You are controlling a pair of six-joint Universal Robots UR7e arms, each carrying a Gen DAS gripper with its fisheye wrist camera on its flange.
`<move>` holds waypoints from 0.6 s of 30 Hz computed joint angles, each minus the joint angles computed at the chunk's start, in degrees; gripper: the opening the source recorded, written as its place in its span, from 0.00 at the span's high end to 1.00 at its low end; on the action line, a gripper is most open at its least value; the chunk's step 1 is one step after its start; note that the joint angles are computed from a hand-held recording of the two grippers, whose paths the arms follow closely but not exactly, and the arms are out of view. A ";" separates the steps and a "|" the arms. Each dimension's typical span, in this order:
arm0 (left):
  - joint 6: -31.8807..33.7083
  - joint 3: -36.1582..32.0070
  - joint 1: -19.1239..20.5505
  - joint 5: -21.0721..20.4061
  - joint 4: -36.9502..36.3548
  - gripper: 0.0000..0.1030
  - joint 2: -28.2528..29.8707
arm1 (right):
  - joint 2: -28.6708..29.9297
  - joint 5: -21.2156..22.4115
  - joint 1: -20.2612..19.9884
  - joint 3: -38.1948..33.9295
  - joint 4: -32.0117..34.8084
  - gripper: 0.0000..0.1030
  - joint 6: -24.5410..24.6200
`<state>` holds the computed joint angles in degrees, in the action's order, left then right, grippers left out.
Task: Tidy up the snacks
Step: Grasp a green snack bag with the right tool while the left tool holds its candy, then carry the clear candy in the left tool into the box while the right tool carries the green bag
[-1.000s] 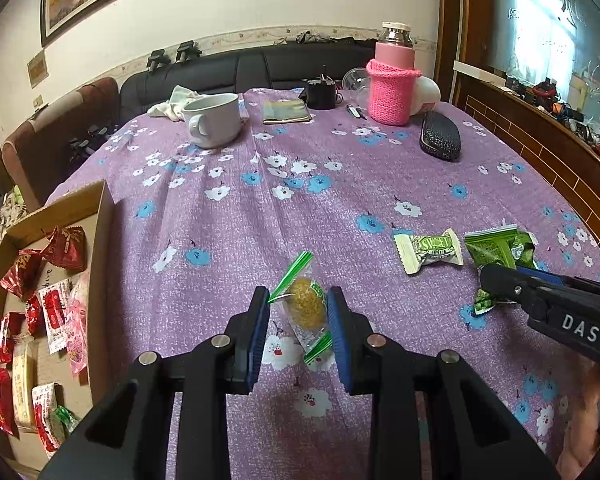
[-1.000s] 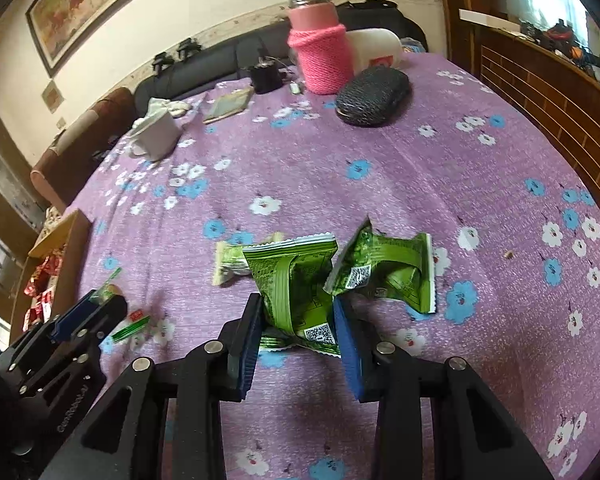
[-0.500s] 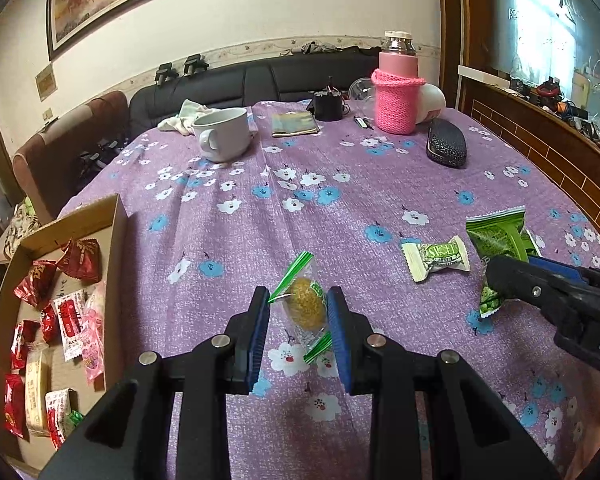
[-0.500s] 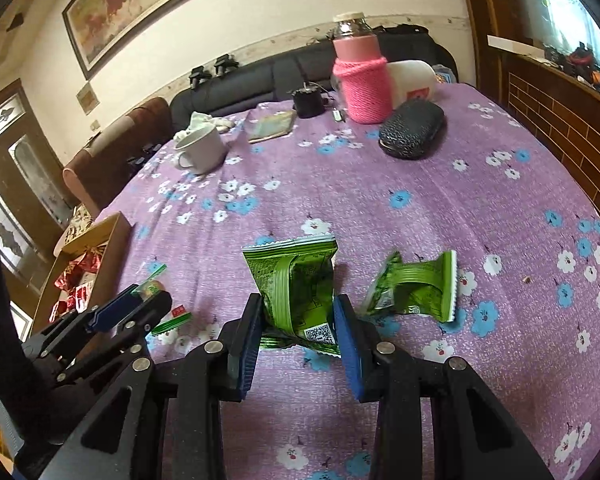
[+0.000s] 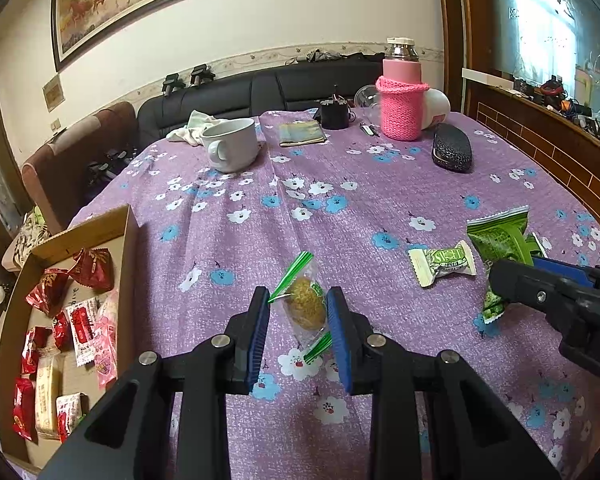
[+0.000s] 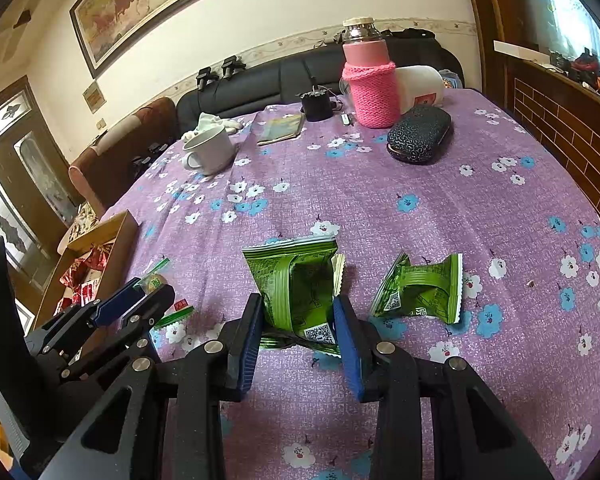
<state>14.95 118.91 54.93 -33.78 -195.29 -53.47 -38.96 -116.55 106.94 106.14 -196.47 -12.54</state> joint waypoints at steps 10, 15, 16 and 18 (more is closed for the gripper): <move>1.07 0.28 -0.39 0.68 -1.75 0.73 0.22 | 0.05 0.15 0.03 -0.05 -0.06 0.63 -0.13; 1.50 0.18 -0.41 0.79 -2.20 0.73 0.37 | 0.13 0.23 0.17 -0.09 -0.22 0.63 -0.35; 1.48 0.18 -0.41 0.78 -2.25 0.73 0.38 | 0.07 0.16 0.21 -0.03 -0.35 0.63 -0.44; 1.52 0.15 -0.42 0.71 -2.42 0.73 0.39 | 0.05 0.14 0.20 0.00 -0.48 0.63 -0.66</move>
